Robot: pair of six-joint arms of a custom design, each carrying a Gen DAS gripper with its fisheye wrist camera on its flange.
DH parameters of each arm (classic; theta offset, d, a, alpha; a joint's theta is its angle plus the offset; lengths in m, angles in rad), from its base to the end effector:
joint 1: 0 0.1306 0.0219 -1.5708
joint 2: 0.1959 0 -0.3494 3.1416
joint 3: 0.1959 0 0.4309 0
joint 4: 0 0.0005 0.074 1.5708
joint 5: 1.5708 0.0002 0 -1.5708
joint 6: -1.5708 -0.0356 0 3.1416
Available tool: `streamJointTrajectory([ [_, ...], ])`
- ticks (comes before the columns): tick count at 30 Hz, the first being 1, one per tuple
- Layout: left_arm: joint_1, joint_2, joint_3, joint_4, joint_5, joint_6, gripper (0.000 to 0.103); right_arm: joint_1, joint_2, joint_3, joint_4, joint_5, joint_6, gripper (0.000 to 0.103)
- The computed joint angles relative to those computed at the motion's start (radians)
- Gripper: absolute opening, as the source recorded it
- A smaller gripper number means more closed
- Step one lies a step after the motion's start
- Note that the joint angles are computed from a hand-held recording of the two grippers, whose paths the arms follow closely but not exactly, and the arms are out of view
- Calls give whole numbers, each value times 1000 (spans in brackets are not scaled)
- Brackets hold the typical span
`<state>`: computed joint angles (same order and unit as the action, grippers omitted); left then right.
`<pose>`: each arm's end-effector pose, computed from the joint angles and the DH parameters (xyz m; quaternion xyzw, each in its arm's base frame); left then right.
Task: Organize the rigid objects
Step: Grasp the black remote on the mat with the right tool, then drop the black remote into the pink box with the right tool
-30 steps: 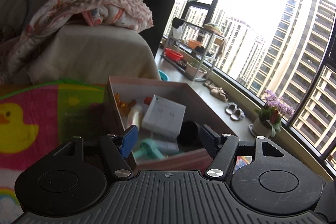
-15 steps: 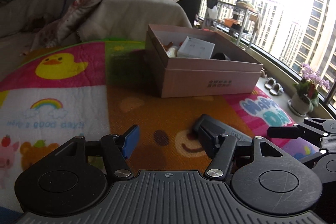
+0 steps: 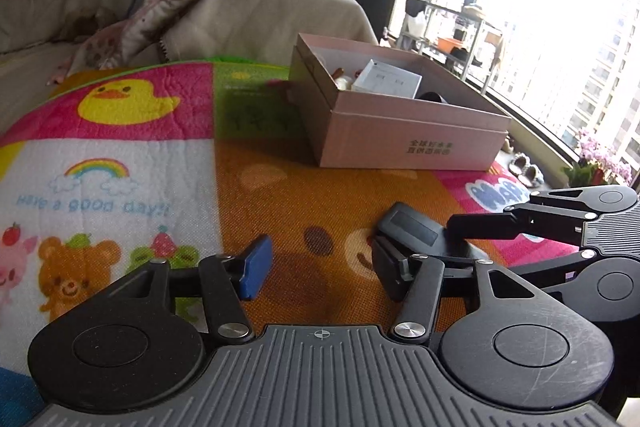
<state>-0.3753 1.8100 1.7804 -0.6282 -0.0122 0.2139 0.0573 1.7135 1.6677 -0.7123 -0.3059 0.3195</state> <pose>0.6387 -0.2517 0.3675 0.0697 0.8949 -0.1228 0.4234 0.6450 0.0472 0.3661 -0.2292 0.8805 0.0877 0.4056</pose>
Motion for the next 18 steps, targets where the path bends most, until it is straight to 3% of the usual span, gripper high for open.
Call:
streamJointTrajectory([
  [2,-1,-1,-1,0,-3,-5,60,4,-10,-1,-22,1,23,39],
  [8,-3,-6,0,-15,8,7,60,-15,-78,-67,-37,45,25,39],
  [12,-7,-7,12,-41,72,1,60,-47,-115,-89,-49,49,6,39],
  [18,-29,-8,16,-40,93,-63,60,-80,-82,20,3,33,-73,39],
])
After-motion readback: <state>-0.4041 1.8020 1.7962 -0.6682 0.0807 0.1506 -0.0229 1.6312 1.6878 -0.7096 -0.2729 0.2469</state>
